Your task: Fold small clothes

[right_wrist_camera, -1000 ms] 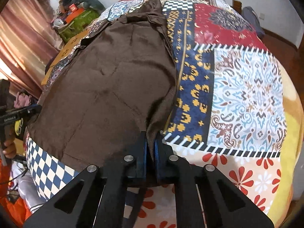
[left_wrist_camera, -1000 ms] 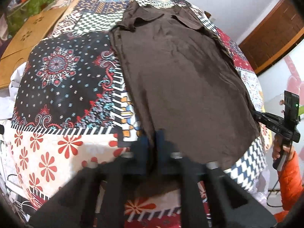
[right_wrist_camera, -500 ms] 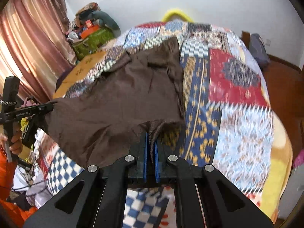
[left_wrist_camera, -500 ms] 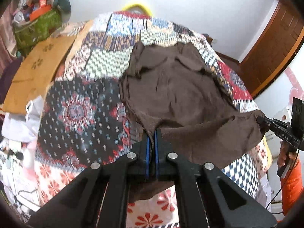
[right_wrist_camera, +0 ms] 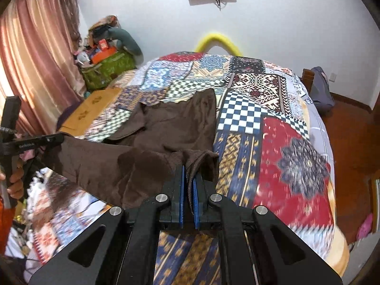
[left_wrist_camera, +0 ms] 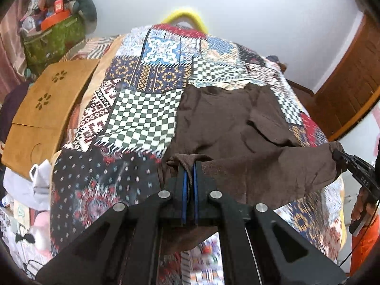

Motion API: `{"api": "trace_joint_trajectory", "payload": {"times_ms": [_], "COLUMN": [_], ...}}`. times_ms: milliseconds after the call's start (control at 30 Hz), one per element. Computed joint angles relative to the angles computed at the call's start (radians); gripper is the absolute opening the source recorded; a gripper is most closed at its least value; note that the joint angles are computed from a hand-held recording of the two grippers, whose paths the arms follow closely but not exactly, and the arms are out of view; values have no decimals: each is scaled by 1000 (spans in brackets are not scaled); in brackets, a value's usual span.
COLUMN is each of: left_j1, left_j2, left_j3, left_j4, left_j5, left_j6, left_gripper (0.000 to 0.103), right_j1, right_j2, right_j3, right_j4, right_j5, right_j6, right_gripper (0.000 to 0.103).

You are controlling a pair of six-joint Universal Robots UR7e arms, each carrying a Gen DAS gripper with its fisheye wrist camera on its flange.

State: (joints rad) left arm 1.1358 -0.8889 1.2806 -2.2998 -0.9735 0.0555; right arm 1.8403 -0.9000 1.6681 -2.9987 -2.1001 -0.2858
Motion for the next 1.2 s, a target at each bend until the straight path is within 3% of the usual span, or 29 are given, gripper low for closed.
{"api": "trace_joint_trajectory", "payload": {"times_ms": [267, 433, 533, 600, 867, 1200], "left_j1": [67, 73, 58, 53, 46, 90], "left_j2": [166, 171, 151, 122, 37, 7], "left_j3": [-201, -207, -182, -147, -26, 36], "left_j4": [133, 148, 111, 62, -11, 58], "left_j5": [43, 52, 80, 59, 120, 1], "left_j6": [-18, -14, 16, 44, 85, 7], "left_gripper": [4, 14, 42, 61, 62, 62], "right_j1": [-62, -72, -69, -62, -41, -66], "right_j2": [81, 60, 43, 28, -24, -63], "right_j3": [-109, -87, -80, -67, 4, 88], "right_j4": [101, 101, 114, 106, 39, 52], "right_j5": [11, 38, 34, 28, 9, 8], "right_j6": [22, 27, 41, 39, 36, 126], "right_gripper": [7, 9, 11, 14, 32, 34]}}
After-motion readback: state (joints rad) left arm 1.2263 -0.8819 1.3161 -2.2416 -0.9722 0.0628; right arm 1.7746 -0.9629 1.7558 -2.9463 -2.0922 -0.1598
